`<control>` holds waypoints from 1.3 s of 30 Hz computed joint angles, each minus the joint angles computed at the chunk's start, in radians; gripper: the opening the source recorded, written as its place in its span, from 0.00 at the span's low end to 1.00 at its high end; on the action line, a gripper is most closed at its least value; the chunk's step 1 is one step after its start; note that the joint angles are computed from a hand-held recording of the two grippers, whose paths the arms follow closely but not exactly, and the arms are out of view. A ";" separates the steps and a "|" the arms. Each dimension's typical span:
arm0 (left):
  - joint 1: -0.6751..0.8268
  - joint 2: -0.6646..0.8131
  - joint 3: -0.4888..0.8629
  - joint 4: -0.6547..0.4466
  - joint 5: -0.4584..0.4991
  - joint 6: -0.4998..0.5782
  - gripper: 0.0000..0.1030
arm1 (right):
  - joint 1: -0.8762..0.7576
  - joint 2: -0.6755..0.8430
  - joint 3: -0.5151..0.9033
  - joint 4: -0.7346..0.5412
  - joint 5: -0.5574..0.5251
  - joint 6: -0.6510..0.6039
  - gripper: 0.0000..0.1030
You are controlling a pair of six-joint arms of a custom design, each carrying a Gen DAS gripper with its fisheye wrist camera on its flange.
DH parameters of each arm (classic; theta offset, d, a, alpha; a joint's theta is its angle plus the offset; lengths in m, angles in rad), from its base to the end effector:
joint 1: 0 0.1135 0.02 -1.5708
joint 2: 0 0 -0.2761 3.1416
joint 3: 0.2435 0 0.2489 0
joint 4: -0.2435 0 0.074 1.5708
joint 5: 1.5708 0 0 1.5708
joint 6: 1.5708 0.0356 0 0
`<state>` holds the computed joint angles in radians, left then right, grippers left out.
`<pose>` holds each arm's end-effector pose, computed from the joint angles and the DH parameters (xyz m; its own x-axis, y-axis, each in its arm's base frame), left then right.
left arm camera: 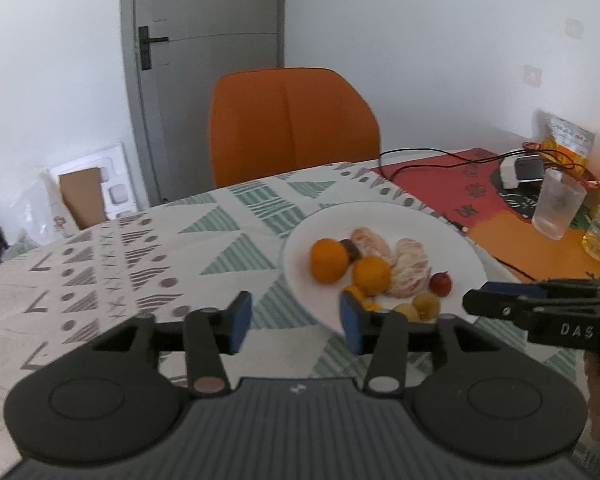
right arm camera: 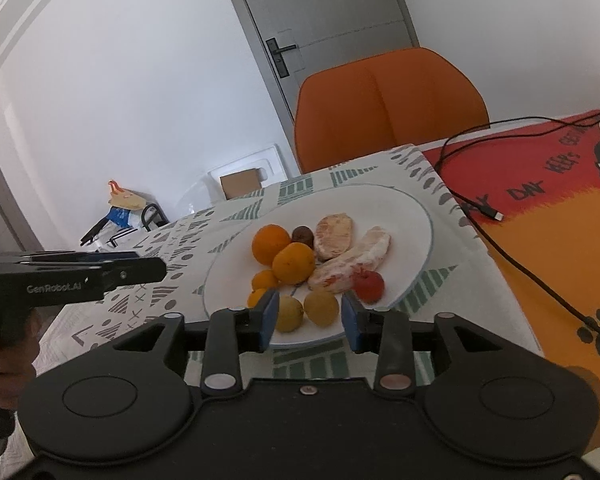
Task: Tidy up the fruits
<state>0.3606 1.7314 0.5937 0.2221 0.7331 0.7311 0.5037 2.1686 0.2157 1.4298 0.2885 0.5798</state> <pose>0.2715 0.0769 0.1123 -0.4726 0.3520 -0.8079 0.5842 0.8115 0.0118 0.2104 0.1044 0.0412 -0.5013 0.3234 -0.8026 0.0332 0.9340 0.3557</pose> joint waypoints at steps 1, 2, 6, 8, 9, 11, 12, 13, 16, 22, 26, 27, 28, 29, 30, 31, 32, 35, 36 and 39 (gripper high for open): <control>0.013 -0.006 -0.001 -0.004 0.002 0.009 0.55 | 0.009 -0.011 0.003 -0.016 0.008 0.002 0.42; 0.024 -0.012 0.000 -0.010 0.005 0.017 0.58 | 0.019 -0.024 0.005 -0.032 0.019 0.004 0.44; 0.077 -0.027 0.011 -0.043 0.029 0.039 0.68 | 0.055 -0.073 0.015 -0.096 0.051 0.009 0.47; 0.101 -0.033 0.016 -0.060 0.045 0.050 0.75 | 0.077 -0.105 0.022 -0.142 0.074 0.009 0.50; 0.116 -0.038 0.017 -0.067 0.056 0.059 0.77 | 0.088 -0.120 0.024 -0.158 0.085 0.009 0.54; 0.145 -0.046 0.019 -0.084 0.078 0.079 0.82 | 0.114 -0.149 0.028 -0.191 0.115 0.008 0.60; 0.157 -0.048 0.019 -0.088 0.087 0.086 0.83 | 0.127 -0.162 0.029 -0.208 0.131 0.008 0.66; 0.170 -0.050 0.019 -0.093 0.095 0.092 0.84 | 0.140 -0.173 0.031 -0.220 0.148 0.009 0.71; 0.202 -0.059 0.023 -0.111 0.102 0.107 0.90 | 0.164 -0.184 0.034 -0.225 0.165 0.015 0.83; 0.267 -0.059 0.077 -0.223 0.128 0.151 0.96 | 0.219 -0.238 0.052 -0.293 0.203 0.017 1.00; 0.309 -0.060 0.099 -0.258 0.137 0.153 0.98 | 0.252 -0.278 0.087 -0.398 0.236 0.019 1.00; 0.320 -0.062 0.103 -0.265 0.137 0.153 0.98 | 0.261 -0.284 0.096 -0.421 0.246 0.023 1.00; 0.330 -0.062 0.107 -0.272 0.138 0.155 0.98 | 0.270 -0.288 0.103 -0.440 0.255 0.025 1.00; 0.344 -0.061 0.113 -0.284 0.144 0.162 0.99 | 0.277 -0.291 0.109 -0.456 0.260 0.026 1.00; 0.358 -0.058 0.120 -0.296 0.153 0.171 0.99 | 0.284 -0.296 0.115 -0.472 0.260 0.027 1.00; 0.370 -0.056 0.126 -0.308 0.159 0.178 1.00 | 0.290 -0.302 0.122 -0.493 0.258 0.030 1.00; 0.385 -0.050 0.136 -0.323 0.165 0.185 1.00 | 0.296 -0.309 0.128 -0.514 0.258 0.033 1.00; 0.415 -0.038 0.160 -0.358 0.163 0.196 1.00 | 0.322 -0.324 0.144 -0.563 0.278 0.046 1.00; 0.426 -0.035 0.168 -0.367 0.162 0.197 1.00 | 0.329 -0.327 0.148 -0.575 0.284 0.050 1.00; 0.459 -0.028 0.184 -0.382 0.168 0.200 1.00 | 0.352 -0.343 0.166 -0.631 0.308 0.070 1.00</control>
<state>0.8192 1.7035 0.7782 -0.1598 0.9016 0.9309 0.8560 1.8261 0.3822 0.7990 0.5961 0.6496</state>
